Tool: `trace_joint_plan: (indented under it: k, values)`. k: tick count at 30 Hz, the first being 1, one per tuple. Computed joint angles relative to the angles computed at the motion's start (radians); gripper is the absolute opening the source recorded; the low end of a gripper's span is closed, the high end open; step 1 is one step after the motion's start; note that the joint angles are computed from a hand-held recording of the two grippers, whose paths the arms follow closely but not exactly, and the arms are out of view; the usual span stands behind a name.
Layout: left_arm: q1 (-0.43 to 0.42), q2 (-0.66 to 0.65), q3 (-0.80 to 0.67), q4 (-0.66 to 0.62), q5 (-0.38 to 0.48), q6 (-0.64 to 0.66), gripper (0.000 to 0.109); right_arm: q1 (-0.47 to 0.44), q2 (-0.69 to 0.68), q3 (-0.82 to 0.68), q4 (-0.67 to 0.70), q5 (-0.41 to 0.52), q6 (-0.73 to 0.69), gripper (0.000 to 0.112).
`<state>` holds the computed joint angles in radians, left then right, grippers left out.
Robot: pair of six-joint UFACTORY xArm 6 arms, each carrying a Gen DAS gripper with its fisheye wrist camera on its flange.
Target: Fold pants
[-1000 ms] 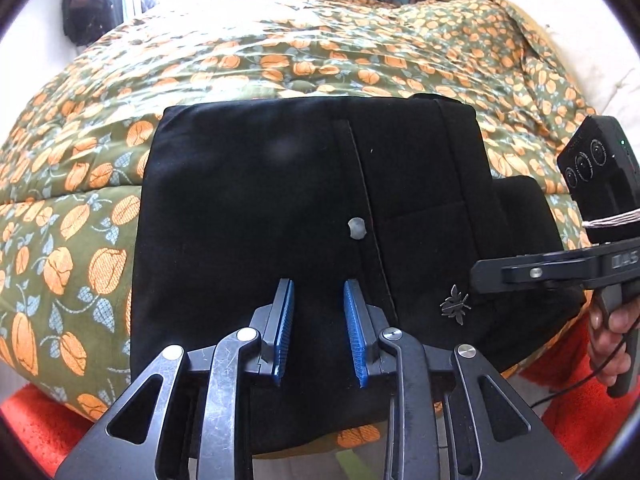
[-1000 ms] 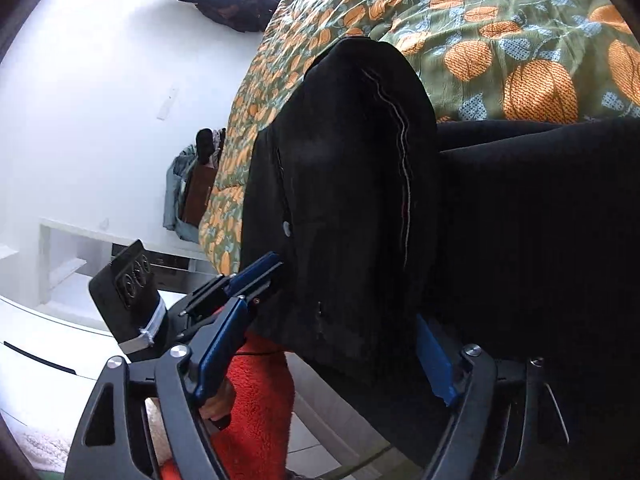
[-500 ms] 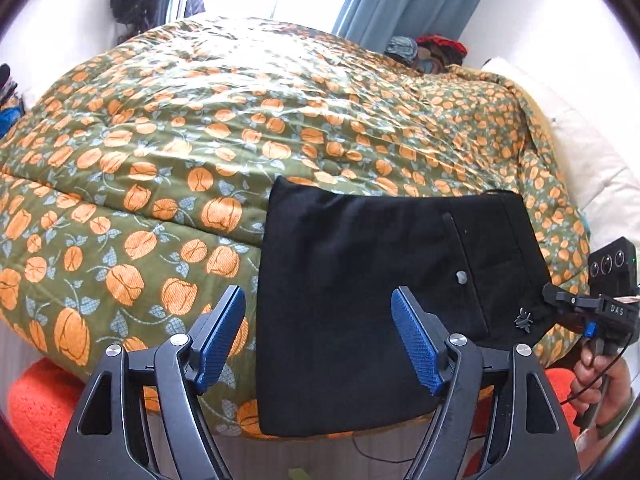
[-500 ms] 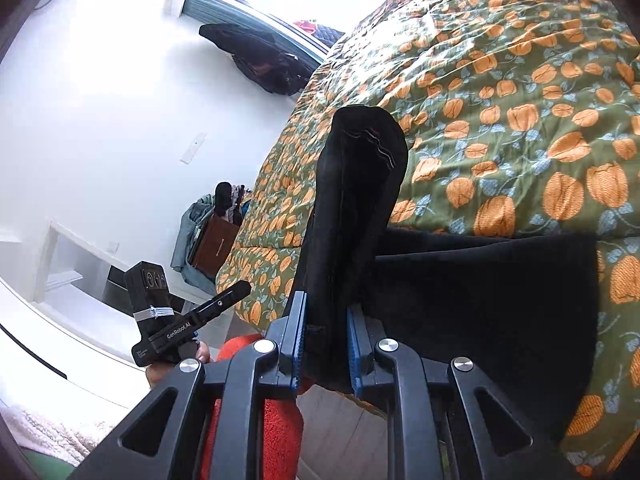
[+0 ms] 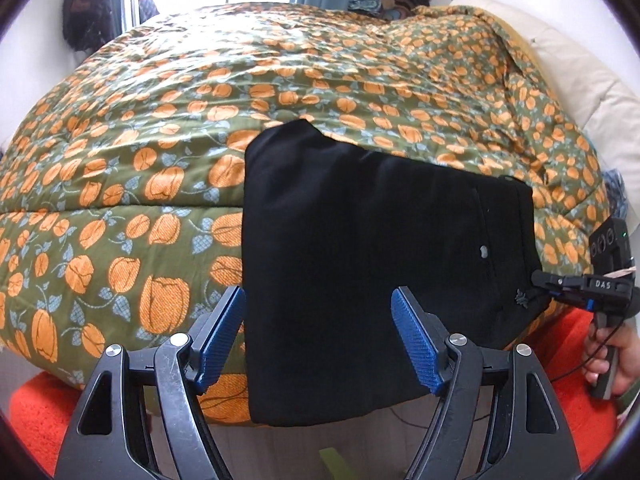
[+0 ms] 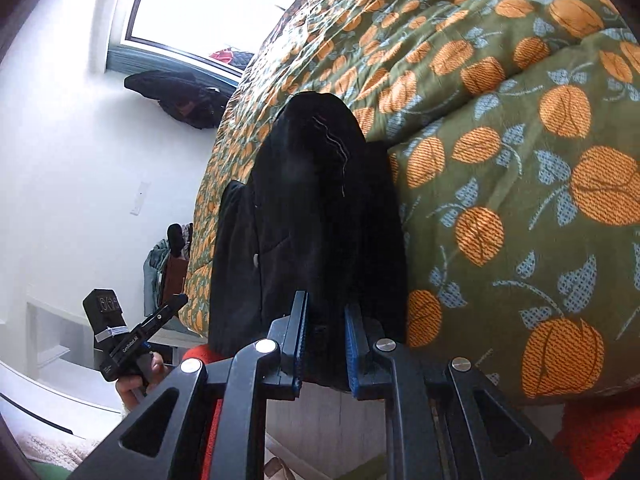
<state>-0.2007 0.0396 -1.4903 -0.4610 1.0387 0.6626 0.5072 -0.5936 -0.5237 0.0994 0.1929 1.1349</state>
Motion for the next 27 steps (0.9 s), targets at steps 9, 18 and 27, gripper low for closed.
trace_joint_plan:
  k: [9, 18, 27]
  values:
    - [-0.068, -0.067, 0.172, 0.160, -0.154, 0.006, 0.083, -0.001, 0.079, -0.359, -0.519, 0.500, 0.140, 0.047]
    - [-0.072, -0.074, 0.186, 0.170, -0.166, 0.002, 0.083, -0.003, 0.438, -0.672, -0.610, 0.463, -0.085, 0.047]
    - [-0.065, -0.068, 0.178, 0.153, -0.144, 0.010, 0.085, 0.079, 0.385, -0.642, -0.663, 0.625, -0.013, 0.046]
